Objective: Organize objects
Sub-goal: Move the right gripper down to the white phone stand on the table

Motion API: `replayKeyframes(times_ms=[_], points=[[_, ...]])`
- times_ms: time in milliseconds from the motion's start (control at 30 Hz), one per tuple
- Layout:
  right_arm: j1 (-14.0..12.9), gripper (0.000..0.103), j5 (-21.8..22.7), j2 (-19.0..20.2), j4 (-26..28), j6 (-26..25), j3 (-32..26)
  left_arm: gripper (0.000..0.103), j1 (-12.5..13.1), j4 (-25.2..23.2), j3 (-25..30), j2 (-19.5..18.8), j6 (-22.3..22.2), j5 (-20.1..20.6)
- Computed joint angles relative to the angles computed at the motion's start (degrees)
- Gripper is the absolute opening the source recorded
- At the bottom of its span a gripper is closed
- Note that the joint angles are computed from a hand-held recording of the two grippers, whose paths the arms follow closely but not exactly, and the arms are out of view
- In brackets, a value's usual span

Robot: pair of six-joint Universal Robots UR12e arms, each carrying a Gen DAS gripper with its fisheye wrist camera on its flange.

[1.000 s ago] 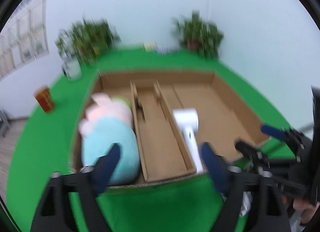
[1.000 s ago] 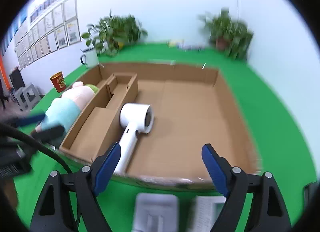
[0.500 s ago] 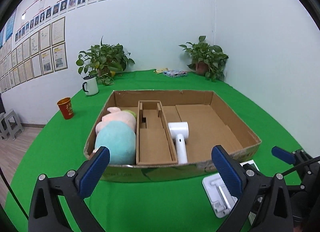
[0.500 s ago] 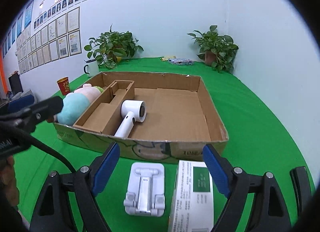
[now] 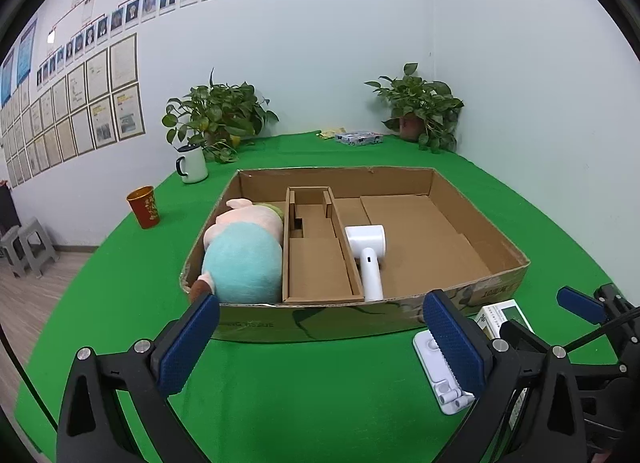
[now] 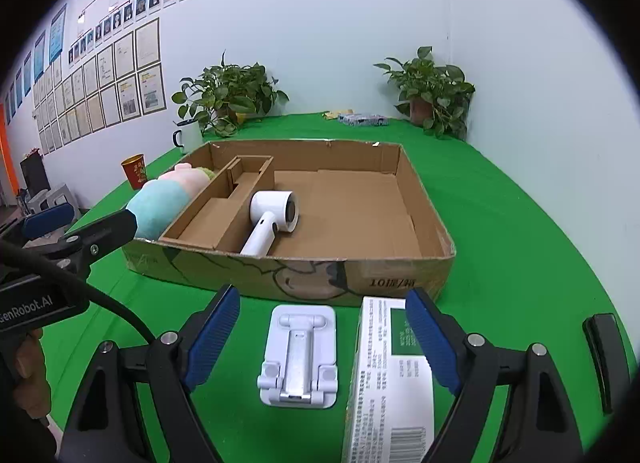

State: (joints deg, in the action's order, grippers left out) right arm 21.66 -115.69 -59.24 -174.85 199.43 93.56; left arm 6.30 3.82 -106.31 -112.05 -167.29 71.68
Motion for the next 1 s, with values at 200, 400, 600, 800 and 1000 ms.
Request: replayKeyframes(times_ms=[200,400,600,800,1000], points=[[0.4,0.085,0.1,-0.4,-0.1,0.8,0.6,0.102,0.6,0.7,-0.9,0.4,-0.7,-1.1],[0.7,0.085,-0.3,-0.6,-0.5,0.2,0.9,0.102,0.8,-0.9,-1.1,0.6,-0.9,-2.0],[0.4,0.085,2.2,-1.0,-1.1,0.4,1.5,0.102,1.0,-2.2,-1.1,0.7,-0.7,-3.4],[0.5,0.085,3.9,-0.7,-2.3,-1.8,1.6,0.102,1.0,-3.1,-0.6,0.4,-0.4,-3.9],[-0.5,0.085,15.5,0.2,-3.4,-0.9,2.9,0.102,2.5,-9.8,-0.5,-0.6,2.4,-7.3]])
